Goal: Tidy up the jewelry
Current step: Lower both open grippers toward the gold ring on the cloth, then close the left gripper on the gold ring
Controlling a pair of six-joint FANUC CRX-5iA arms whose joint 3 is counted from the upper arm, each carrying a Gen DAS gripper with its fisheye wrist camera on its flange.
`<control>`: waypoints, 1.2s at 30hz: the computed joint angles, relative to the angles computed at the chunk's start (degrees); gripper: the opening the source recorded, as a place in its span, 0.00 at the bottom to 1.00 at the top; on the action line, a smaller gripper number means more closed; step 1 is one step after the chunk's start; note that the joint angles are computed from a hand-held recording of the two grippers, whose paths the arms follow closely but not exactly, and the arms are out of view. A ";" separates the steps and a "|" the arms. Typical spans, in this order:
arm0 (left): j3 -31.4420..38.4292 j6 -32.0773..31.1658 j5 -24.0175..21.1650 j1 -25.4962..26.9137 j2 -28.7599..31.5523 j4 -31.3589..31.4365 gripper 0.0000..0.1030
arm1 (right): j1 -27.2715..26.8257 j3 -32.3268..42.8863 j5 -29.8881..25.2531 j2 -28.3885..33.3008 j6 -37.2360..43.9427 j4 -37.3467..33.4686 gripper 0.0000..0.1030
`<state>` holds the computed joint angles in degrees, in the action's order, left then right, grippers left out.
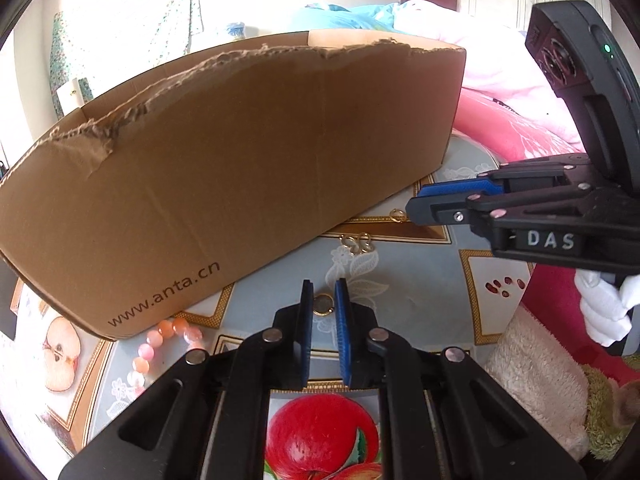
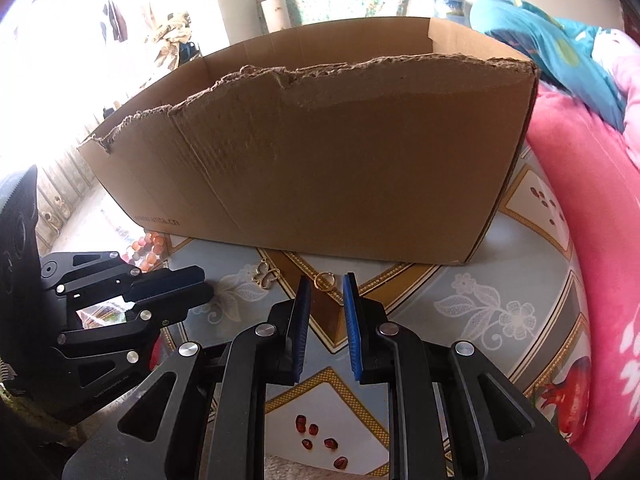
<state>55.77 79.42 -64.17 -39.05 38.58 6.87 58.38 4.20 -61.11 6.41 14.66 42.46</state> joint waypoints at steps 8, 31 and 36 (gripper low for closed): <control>-2.43 -2.24 0.73 1.30 -1.44 1.96 0.10 | -0.73 3.47 -1.38 3.46 10.68 0.52 0.18; -2.43 -1.99 0.86 1.28 -1.36 2.28 0.10 | -3.37 4.92 1.65 1.40 12.79 -10.26 0.10; -2.26 -2.16 0.78 1.21 -1.24 2.24 0.10 | -1.57 3.18 0.62 1.04 14.10 -8.14 0.13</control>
<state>53.50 77.26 -63.39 -37.85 37.34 9.11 56.81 7.38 -60.50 7.45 28.76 34.32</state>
